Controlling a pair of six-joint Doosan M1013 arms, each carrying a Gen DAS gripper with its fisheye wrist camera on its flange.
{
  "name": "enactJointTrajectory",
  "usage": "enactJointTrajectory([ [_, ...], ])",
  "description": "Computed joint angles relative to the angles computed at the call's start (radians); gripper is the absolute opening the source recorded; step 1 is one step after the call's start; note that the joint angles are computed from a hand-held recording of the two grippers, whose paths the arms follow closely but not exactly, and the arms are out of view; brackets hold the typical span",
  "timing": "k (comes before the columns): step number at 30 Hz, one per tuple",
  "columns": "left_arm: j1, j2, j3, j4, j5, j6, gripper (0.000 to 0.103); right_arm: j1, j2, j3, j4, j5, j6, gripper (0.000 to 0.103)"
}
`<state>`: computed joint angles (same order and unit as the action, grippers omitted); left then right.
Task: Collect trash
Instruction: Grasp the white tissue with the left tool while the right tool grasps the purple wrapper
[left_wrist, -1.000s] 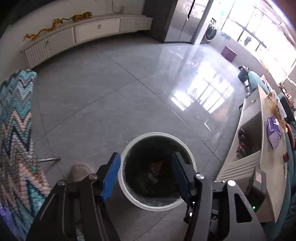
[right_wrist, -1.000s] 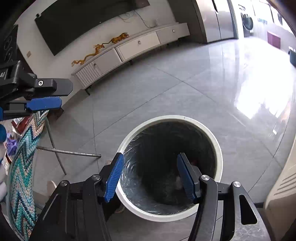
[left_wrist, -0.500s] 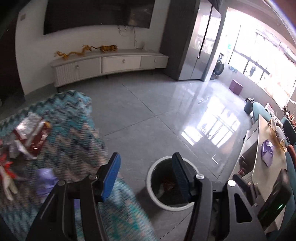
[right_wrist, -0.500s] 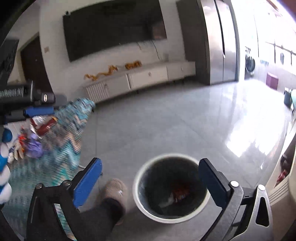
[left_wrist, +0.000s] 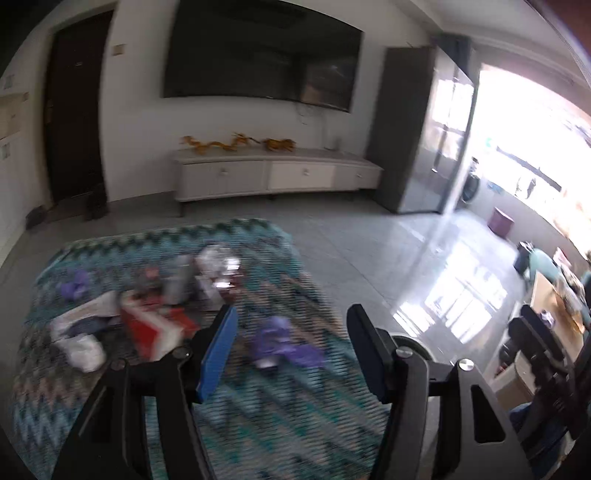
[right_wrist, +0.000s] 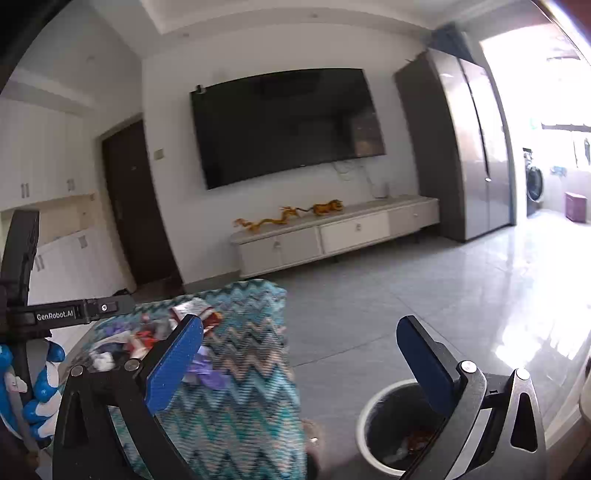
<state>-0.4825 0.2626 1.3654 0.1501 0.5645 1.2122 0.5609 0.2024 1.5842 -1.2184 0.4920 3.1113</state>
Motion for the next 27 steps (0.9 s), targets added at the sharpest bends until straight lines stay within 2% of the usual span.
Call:
enactJointTrajectory([
  [5, 0.071, -0.059, 0.082, 0.097, -0.016, -0.115, 0.060, 0.027, 0.034, -0.063, 0.127, 0.010, -0.172, 0.103],
  [11, 0.160, -0.092, 0.159, 0.153, -0.014, -0.226, 0.060, 0.041, 0.092, -0.136, 0.323, -0.012, -0.397, 0.103],
  [15, 0.215, -0.099, 0.203, 0.105, -0.035, -0.215, 0.060, 0.042, 0.136, -0.184, 0.482, -0.007, -0.567, 0.103],
  [19, 0.251, -0.082, 0.219, 0.056, -0.045, -0.185, 0.060, 0.033, 0.175, -0.220, 0.630, 0.005, -0.713, 0.103],
  [24, 0.270, -0.034, 0.189, -0.036, -0.042, -0.088, 0.060, 0.015, 0.236, -0.277, 0.806, 0.030, -0.875, 0.103],
  [27, 0.271, 0.006, 0.152, -0.064, -0.014, -0.049, 0.060, 0.007, 0.271, -0.313, 0.885, 0.046, -0.955, 0.103],
])
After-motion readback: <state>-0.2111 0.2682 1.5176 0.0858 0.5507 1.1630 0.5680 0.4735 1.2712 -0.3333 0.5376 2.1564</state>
